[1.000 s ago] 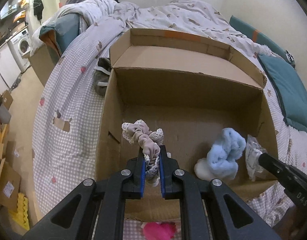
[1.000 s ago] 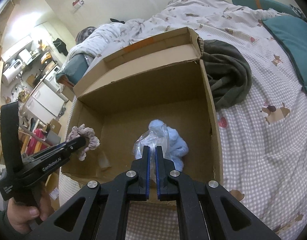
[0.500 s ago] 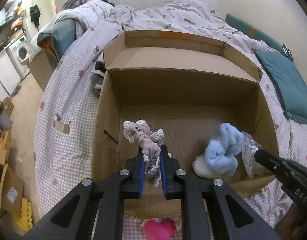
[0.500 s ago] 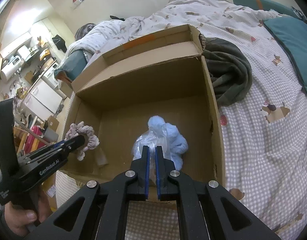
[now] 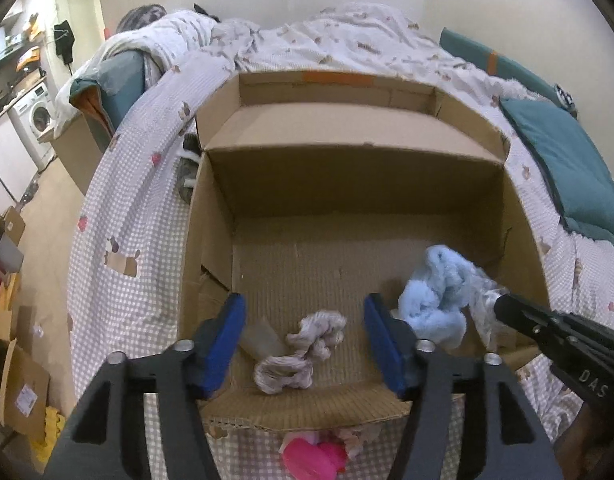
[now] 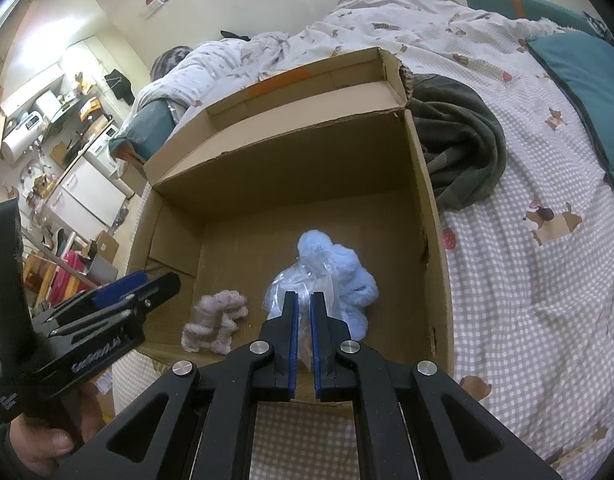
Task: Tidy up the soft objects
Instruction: 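Withdraw both grippers from the box toward the pink cup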
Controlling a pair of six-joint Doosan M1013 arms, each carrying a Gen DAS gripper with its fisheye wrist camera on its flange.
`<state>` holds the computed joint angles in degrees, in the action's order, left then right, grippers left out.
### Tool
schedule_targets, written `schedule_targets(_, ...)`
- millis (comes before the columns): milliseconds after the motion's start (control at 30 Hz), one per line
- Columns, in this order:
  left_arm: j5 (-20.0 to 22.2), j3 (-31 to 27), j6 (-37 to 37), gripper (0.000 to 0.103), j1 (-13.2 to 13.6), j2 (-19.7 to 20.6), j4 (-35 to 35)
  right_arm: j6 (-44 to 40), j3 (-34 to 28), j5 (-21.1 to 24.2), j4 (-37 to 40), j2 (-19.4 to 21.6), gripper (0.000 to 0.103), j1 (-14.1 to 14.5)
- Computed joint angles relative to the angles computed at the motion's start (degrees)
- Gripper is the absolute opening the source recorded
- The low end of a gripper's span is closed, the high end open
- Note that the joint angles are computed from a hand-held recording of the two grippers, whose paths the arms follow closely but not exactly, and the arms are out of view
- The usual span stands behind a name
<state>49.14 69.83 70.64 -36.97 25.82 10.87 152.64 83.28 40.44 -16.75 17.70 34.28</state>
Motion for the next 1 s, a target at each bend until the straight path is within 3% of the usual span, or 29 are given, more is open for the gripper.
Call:
schedule_targets(67,-0.3,0.1,-0.1,0.061,-0.1,-0.1,0.3,0.1,0.2,-0.3,0.4,-0.2,0.008,0.0)
schedule_targets(133,0.0,0.0,-0.3,0.061,-0.2,0.0,0.9,0.4,0.4,-0.7,1.5,-0.3,0.022,-0.3)
schedule_targets(200,0.4,-0.2,-0.4,0.061,-0.2,0.1,0.9,0.7,0.7,-1.3,2.6,-0.4,0.079,-0.5)
schedule_targets(233,0.5,-0.2,-0.4,0.061,-0.1,0.1,0.8,2.5,1.2,-2.3,1.3,-0.8,0.086,-0.4)
schedule_targets(333,0.6,-0.2,-0.8,0.061,-0.1,0.2,1.1,6.7,1.8,-3.2,-3.4,-1.4,0.087,0.1)
schedule_targets(800,1.1,-0.2,-1.2,0.061,-0.1,0.3,1.6,5.8,1.9,-2.6,-1.7,-1.2,0.087,-0.1)
schedule_targets(1000,1.6,-0.1,-0.4,0.061,0.4,-0.1,-1.3,6.1,1.9,-2.7,-1.3,-1.3,0.087,-0.2)
